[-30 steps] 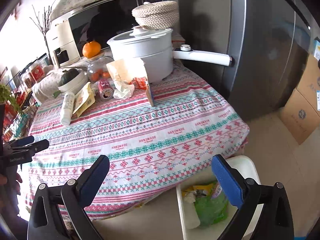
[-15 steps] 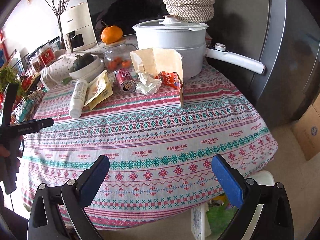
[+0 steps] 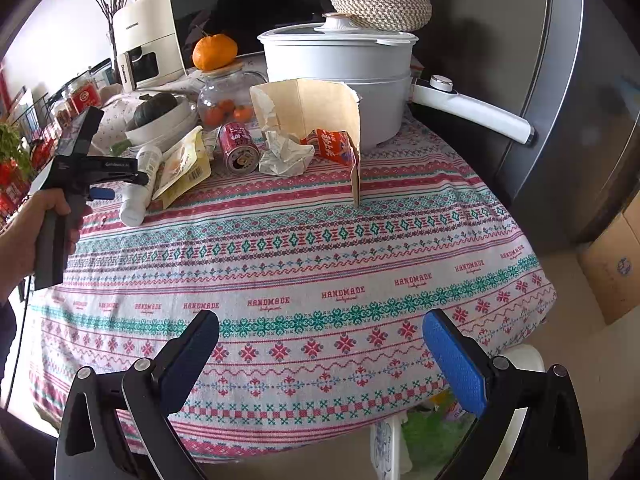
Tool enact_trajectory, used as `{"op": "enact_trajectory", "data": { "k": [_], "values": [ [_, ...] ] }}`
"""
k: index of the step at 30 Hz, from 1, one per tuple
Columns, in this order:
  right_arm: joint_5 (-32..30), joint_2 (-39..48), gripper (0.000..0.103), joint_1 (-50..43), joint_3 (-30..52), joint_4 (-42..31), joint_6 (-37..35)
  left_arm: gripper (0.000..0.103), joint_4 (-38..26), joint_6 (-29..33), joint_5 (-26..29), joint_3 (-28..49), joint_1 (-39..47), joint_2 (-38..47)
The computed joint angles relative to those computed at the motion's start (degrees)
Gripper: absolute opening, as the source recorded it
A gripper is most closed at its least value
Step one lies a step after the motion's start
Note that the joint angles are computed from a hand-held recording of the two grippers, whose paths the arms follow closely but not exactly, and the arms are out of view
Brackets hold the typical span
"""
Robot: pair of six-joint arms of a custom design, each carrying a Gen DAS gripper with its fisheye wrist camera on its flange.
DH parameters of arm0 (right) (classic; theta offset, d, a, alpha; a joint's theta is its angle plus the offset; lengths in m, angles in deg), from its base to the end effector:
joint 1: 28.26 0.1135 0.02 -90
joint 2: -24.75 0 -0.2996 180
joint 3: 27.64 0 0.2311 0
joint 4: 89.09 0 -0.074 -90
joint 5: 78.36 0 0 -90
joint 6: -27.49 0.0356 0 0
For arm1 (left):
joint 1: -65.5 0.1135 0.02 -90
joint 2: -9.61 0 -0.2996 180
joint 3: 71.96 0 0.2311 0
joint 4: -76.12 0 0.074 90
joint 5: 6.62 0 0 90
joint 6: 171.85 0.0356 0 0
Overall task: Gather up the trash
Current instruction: 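Close the left tool around the white plastic bottle and lift it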
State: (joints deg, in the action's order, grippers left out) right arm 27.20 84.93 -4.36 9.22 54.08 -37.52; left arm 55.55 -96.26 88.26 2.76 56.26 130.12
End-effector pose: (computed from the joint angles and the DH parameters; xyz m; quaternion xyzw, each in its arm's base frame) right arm 0.1292 0.0468 0.1880 0.0440 0.9570 -0.0135 0.2864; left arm 0.3718 -0.0635 0.1057 -0.0354 0.9773 -0.0827 0.1918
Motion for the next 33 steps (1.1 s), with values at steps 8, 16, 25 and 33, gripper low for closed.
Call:
{"op": "enact_trajectory", "data": {
  "k": [8,16,25,33],
  "values": [
    [-1.7,-1.6,0.103,-4.7,-1.1,-1.2,-4.1,0.051,1.2,-0.2,-4.1,0.6,-1.7,1.7],
    [-2.6,-3.5,0.103,-6.7,-1.1,-2.4,-4.2,0.05,7.3,-1.2,-4.1,-14.3,-1.2,-8.8],
    [-1.7,-0.6,0.103,-0.9,-0.8,-0.2,0.7,0.05,6.7,2.9,1.2,-30.7,1.9,-29.3],
    [-0.3,5.7,0.103,5.8,0.7,2.9,4.9,0.05,-1.1,7.0,8.8,-33.9,3.9,-44.2]
  ]
}}
